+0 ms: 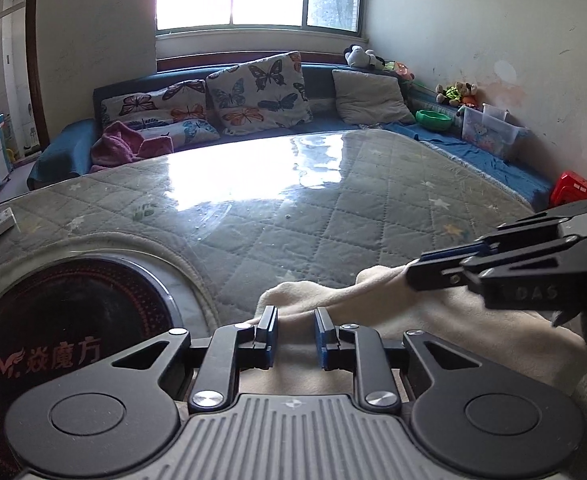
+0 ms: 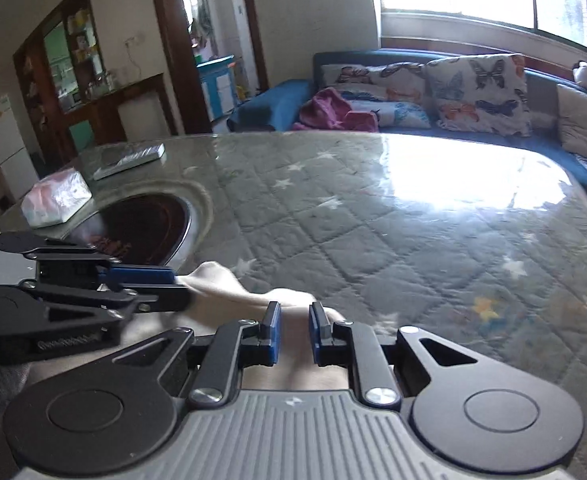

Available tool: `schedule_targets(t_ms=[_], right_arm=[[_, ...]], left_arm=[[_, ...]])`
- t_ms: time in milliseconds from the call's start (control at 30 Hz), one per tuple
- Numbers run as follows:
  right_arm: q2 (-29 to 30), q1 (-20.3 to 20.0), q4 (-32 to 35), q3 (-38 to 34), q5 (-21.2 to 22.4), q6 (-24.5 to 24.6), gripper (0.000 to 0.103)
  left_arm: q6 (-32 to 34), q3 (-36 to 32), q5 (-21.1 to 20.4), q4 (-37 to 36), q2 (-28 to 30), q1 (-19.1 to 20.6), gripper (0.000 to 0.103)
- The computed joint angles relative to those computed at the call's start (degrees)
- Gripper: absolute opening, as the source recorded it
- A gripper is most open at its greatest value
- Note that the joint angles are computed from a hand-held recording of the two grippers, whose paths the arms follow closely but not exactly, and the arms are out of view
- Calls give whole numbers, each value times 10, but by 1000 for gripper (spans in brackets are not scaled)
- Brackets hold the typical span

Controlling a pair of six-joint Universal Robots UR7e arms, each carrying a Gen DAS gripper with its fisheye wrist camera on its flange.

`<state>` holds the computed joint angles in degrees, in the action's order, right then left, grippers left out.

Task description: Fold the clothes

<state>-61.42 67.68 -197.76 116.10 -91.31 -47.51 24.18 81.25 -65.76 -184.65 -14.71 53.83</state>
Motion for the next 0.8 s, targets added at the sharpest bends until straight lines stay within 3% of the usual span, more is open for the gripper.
schedule_targets(t_ms=[100,267,333,467,667,800], right_arm=[[22,5,-15,-12,-15,-17,15],[1,6,-16,11,-4,-25,16],[-17,3,-22,38,7,-44,23],[-40,-5,-39,83,25,-61,32],[-50,-19,-95,145,48,-81,43],[-32,-34,-166,181,60,-99,47]], left_arm=[[0,-10,7,0,8,1,23],[-9,15,1,-16,-10,-2,23],[-9,36,-6,-28,-20,-5,24],[-16,82,-9,-59,-37,-16,39],[-33,153,8,-116,-55,-34,45],[-54,182,16,-138,-59,-39,45]])
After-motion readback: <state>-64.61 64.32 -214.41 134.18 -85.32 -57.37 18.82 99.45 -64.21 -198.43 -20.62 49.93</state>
